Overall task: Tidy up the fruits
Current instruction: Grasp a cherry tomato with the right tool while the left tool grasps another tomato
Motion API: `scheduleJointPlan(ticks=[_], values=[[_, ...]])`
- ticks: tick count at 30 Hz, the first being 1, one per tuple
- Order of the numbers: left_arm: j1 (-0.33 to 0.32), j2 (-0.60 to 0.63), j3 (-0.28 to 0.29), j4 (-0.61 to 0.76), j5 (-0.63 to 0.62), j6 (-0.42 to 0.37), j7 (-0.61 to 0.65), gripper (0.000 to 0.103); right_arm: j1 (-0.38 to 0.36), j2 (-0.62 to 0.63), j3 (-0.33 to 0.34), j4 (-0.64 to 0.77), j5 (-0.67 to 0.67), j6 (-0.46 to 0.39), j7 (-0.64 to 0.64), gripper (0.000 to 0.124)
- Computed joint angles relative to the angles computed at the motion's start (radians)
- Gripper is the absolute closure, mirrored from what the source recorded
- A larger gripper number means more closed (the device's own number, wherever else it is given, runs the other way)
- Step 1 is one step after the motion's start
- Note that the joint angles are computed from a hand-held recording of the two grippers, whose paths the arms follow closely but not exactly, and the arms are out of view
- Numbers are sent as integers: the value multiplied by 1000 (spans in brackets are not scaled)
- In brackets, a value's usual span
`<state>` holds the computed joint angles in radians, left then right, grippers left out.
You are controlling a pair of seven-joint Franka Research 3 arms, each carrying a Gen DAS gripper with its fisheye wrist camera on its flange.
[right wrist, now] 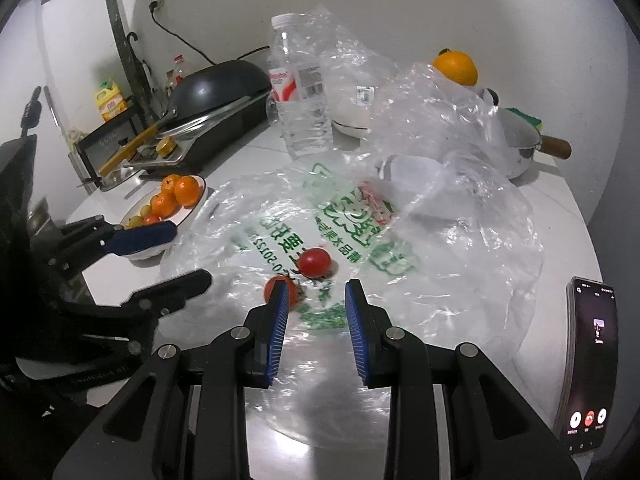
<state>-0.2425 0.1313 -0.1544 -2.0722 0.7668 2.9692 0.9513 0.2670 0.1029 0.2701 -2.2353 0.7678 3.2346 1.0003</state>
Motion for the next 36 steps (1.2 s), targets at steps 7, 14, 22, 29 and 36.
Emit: scheduleJointPlan(ticks=[7,14,22,29,36], values=[[-15,73,-20,71,-87,-45,92,47,-77,25,66,47,187,-29,-195,93],[-29,131,-34,131,-178,-87,187,48,-64,48,37,97,360,-68,-366,93],[-37,176,-44,178,-258,-131,270,69,-19,68,-29,128,387,-110,-394,93],[-30,190,-49,183,-317,-116,321,75,1,89,-61,157,355,-148,-363,93],[-2,192,-74,178,-404,-106,393,74,16,112,-79,171,185,-154,-215,93]])
